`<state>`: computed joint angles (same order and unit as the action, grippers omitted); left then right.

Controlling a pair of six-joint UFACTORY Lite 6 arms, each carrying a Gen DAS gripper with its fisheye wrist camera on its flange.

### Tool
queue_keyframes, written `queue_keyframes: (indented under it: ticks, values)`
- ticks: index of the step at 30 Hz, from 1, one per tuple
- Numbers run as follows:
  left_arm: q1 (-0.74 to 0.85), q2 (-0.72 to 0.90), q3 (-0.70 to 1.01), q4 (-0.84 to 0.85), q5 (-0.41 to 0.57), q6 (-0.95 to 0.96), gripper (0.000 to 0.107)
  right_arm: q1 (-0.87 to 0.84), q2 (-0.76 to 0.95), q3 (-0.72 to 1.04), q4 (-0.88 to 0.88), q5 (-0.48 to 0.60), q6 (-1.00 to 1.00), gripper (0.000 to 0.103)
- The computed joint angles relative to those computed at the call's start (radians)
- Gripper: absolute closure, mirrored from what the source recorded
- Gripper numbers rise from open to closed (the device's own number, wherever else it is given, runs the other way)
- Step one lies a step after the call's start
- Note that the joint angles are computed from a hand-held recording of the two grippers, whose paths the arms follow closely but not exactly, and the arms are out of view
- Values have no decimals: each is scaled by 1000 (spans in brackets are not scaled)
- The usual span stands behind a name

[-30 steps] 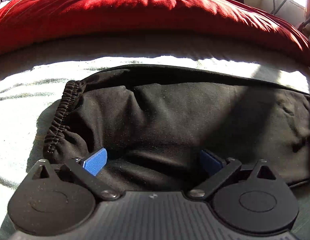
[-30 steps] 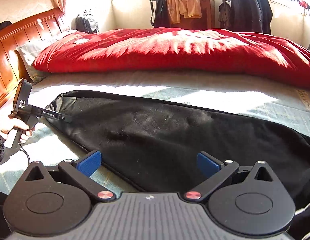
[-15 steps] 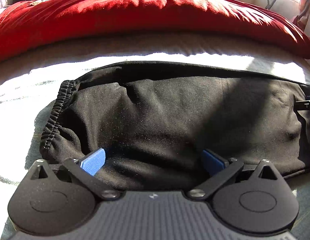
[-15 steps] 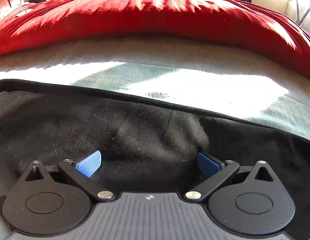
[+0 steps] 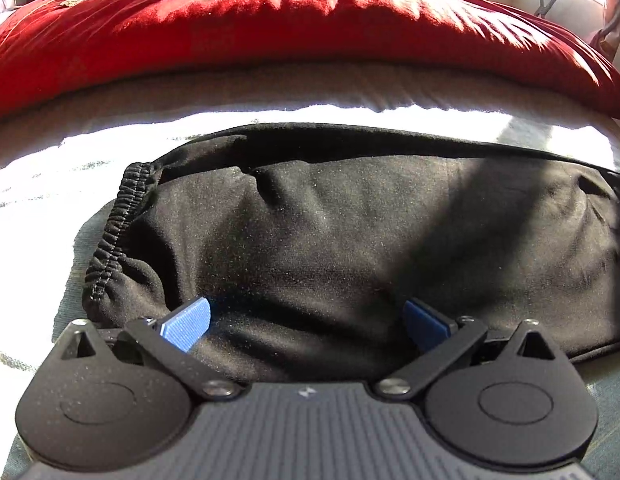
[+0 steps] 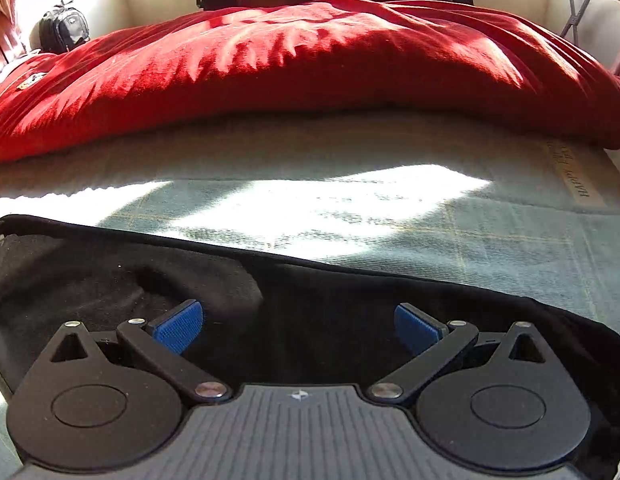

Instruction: Fold clothes

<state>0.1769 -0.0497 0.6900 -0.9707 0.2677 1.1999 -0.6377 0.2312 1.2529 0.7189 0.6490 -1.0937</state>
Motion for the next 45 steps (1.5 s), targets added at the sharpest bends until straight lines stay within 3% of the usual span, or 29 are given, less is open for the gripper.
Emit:
queue_keyframes:
  ticks: [5,8,12,17,21,24,28,32,39,45]
  values:
    - [15,-145,-31,-113,153,79,5,-173,241,209,-56,7,78,0]
    - [-99,-156,-17,13,97,-74,5,-227,373,304,-47,-5,82,0]
    - [-224,-146,-15,201,37,-315,5,-260,477,369,139,-1,-143,0]
    - [-291,-250,-60,369,45,-512,5,-304,468,510,4,203,-2,0]
    - [-332,-343,-96,490,65,-667,5,-403,329,434,-18,450,-54,0]
    - [-368,-399,-117,567,82,-778,5,-465,234,321,-45,552,-103,0]
    - [-428,-435,-138,640,93,-894,5,-491,188,186,-80,508,-138,0]
    - [-485,-478,-152,718,113,-1021,5,-478,287,191,-44,427,-158,0]
    - [-531,-649,-185,830,214,-1190,5,-560,234,230,50,600,-167,0]
    - [-607,-724,-218,902,250,-1366,5,-460,263,134,47,472,-187,0]
